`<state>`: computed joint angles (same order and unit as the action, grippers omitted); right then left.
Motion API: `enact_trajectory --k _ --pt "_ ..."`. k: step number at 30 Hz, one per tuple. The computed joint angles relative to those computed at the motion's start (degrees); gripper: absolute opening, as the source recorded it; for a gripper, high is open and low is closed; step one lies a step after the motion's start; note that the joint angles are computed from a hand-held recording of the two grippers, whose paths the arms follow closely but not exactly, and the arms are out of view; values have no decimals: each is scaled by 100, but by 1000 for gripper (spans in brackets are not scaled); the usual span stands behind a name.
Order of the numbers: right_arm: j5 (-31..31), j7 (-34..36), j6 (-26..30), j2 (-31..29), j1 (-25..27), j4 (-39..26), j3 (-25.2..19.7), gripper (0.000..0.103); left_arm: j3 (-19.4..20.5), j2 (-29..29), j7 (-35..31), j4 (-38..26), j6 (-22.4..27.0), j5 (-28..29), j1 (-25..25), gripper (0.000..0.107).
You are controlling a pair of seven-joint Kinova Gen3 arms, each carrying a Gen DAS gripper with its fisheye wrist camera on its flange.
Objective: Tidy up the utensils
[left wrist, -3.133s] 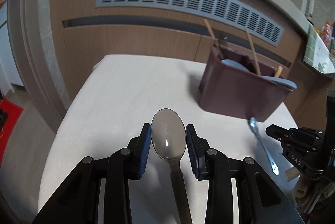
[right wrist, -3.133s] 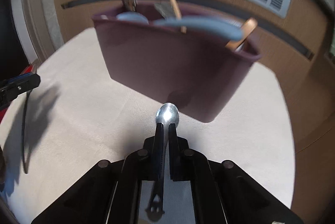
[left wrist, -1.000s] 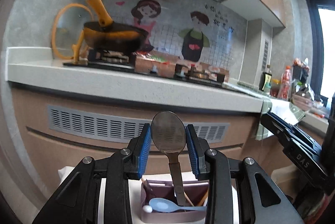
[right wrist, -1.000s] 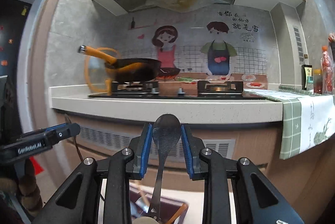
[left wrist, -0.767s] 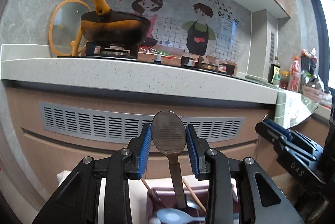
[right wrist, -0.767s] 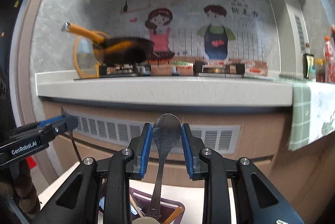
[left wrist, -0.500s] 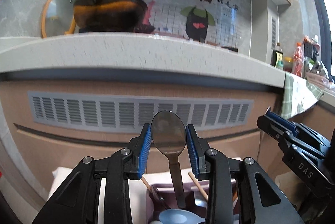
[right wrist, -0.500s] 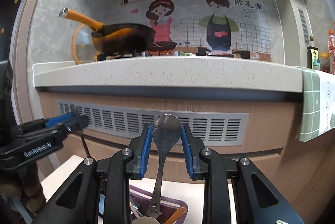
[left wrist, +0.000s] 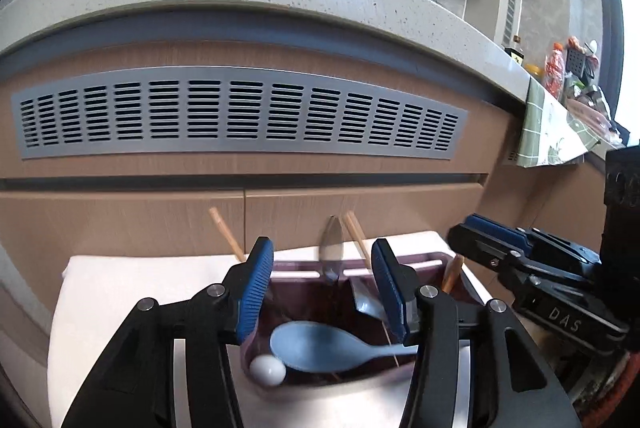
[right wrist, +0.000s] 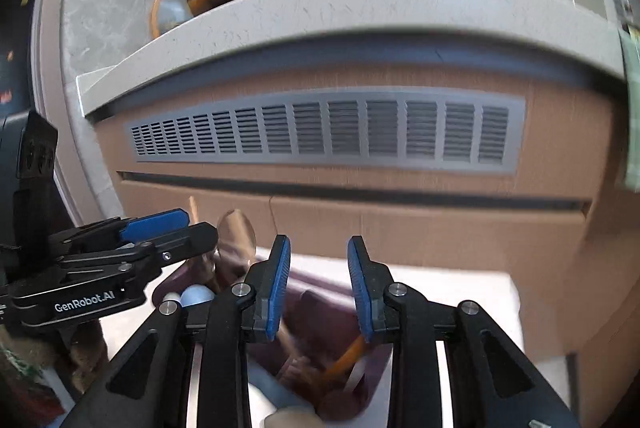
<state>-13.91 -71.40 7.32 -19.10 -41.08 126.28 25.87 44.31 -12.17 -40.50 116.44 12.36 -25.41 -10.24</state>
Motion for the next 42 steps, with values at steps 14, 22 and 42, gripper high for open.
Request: enact_trajectory --k 14,22,42 --pt "489 -1615 1026 -2083 2802 1089 -2766 39 502 -3016 701 679 1880 1218 221 73" --pt "693 -2343 2483 -3843 3581 1339 -4109 39 540 -4410 86 350 3433 2504 456 73" --pt "804 -2525 3091 -4425 3569 1376 -4074 39 259 -5019 -1345 44 4083 3702 -208 73"
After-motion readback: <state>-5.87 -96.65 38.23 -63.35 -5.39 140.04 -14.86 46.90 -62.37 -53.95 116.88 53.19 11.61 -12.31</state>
